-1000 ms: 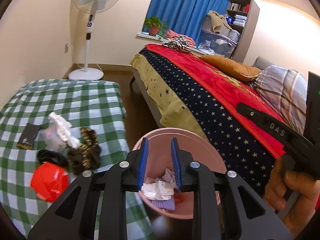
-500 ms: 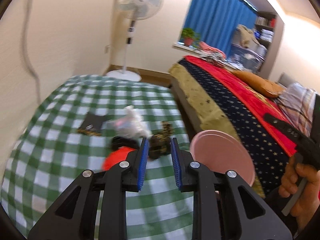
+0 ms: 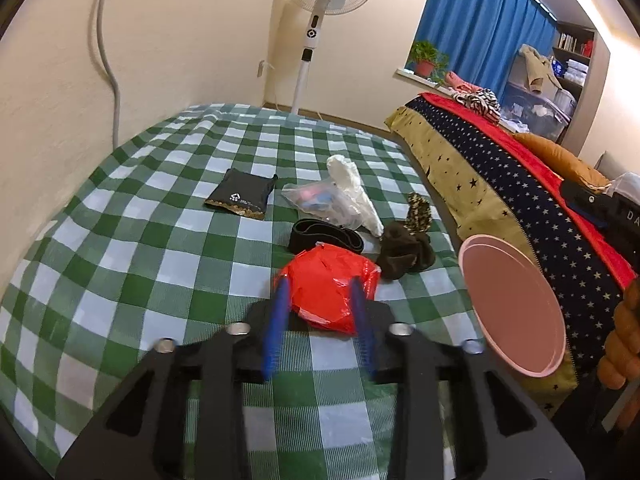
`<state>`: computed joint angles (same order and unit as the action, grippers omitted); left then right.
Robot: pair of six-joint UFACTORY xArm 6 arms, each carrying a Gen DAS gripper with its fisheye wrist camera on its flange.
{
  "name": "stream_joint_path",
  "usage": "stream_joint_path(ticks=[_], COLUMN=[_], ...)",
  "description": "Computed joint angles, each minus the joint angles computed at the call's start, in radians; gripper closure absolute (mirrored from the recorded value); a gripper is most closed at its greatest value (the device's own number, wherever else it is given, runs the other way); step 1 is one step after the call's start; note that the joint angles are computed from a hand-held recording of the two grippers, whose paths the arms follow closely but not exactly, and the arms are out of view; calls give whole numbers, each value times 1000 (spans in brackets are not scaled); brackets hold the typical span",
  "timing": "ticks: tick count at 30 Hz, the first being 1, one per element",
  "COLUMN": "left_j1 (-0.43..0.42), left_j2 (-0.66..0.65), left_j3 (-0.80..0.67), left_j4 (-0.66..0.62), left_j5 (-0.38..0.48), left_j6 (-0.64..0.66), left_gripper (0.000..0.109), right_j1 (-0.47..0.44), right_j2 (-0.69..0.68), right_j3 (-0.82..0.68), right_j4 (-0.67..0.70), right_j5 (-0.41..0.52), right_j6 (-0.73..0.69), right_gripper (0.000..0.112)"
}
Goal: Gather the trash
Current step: 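Move left tool to the red plastic bag while right tool returns to table, then close left tool on red plastic bag while right tool grasps leopard-print cloth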
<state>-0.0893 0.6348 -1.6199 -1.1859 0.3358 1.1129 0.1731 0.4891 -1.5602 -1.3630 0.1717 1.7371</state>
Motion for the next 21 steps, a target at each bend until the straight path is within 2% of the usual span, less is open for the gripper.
stream_joint_path(ticks=[5, 9, 14, 17, 18, 21], left_j1=[1, 18, 38, 36, 38, 44], left_j2=[62, 118, 172, 175, 176, 183], left_j3=[-65, -136, -202, -200, -204, -215], left_j4=[81, 180, 251, 258, 252, 225], left_j5=[15, 81, 173, 175, 182, 203], left_j6=[-107, -255, -378, -384, -379, -358], left_gripper=[50, 48, 48, 49, 57, 68], right_j1=[9, 15, 28, 51, 61, 83], right_j2=[87, 153, 223, 279, 298, 353], right_j3=[-75, -124, -175, -228, -247, -313], right_j4=[153, 317, 555, 758, 835, 993], right_j5=[-16, -34, -57, -47, -40, -6], right_j6=[-156, -329, -538, -733, -806, -961], right_gripper=[85, 85, 84, 83, 80, 76])
